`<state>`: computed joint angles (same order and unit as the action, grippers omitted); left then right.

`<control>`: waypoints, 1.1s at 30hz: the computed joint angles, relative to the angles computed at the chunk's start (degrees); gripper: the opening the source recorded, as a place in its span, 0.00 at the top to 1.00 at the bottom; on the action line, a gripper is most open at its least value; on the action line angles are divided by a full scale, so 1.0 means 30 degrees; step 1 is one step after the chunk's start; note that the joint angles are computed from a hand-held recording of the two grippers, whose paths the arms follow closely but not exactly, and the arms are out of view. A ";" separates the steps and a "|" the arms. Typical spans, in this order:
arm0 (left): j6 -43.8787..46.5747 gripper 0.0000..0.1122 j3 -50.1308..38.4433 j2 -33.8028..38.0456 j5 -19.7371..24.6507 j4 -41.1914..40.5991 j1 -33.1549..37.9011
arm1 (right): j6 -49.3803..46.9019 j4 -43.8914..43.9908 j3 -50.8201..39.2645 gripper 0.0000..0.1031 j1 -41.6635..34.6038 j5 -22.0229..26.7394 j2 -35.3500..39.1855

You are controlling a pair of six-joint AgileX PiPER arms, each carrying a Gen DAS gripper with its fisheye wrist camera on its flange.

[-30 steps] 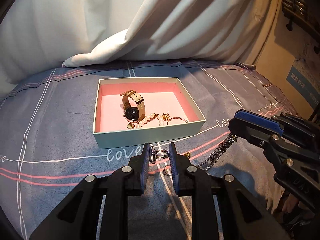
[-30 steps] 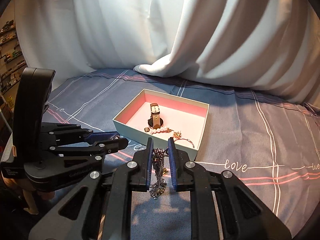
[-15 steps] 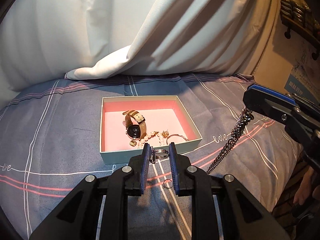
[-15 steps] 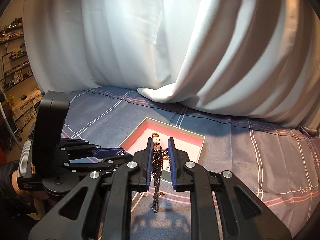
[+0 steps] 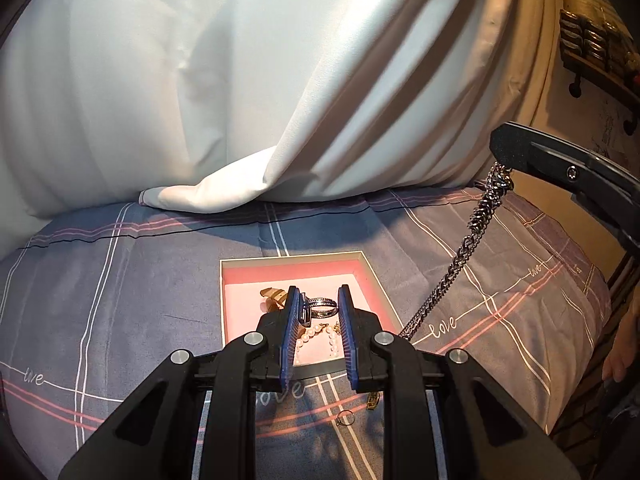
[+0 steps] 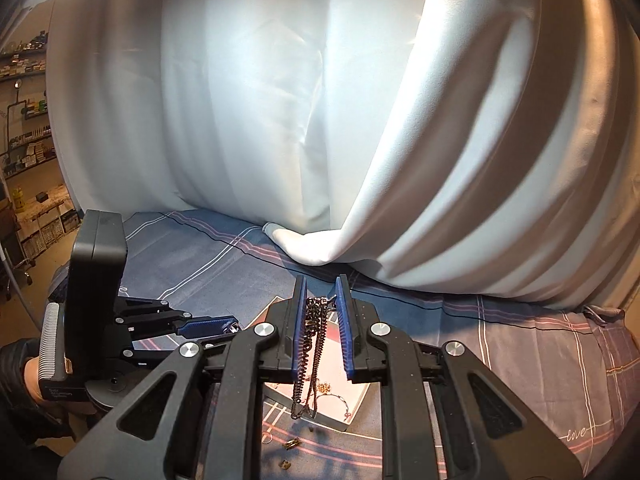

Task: Organize jewelry
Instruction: 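Lift the ring and silver chain over the box with both tools, then lower the ring and chain into the box and open both tools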

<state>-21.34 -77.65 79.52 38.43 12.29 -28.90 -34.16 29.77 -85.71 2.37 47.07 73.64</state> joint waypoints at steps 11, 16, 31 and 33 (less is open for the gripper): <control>0.1274 0.83 -0.2439 0.2493 0.0570 -0.1412 0.1104 | 0.1241 -0.0676 -0.1823 0.85 0.0253 -0.0421 0.2351; 0.1586 0.83 -0.2970 0.3326 0.0748 -0.1875 0.1521 | 0.2007 -0.1081 -0.2136 0.85 0.0489 -0.0660 0.3488; 0.2221 0.83 -0.4737 0.5451 0.1617 -0.2841 0.2619 | 0.3514 -0.2156 -0.1119 0.85 0.1507 -0.1154 0.5186; 0.2255 0.83 -0.4974 0.5822 0.1778 -0.2911 0.2692 | 0.3641 -0.2282 -0.1061 0.85 0.1580 -0.1225 0.5408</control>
<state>-14.58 -92.57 96.99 43.77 3.56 -20.82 -23.23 22.93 -88.90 7.11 43.40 89.86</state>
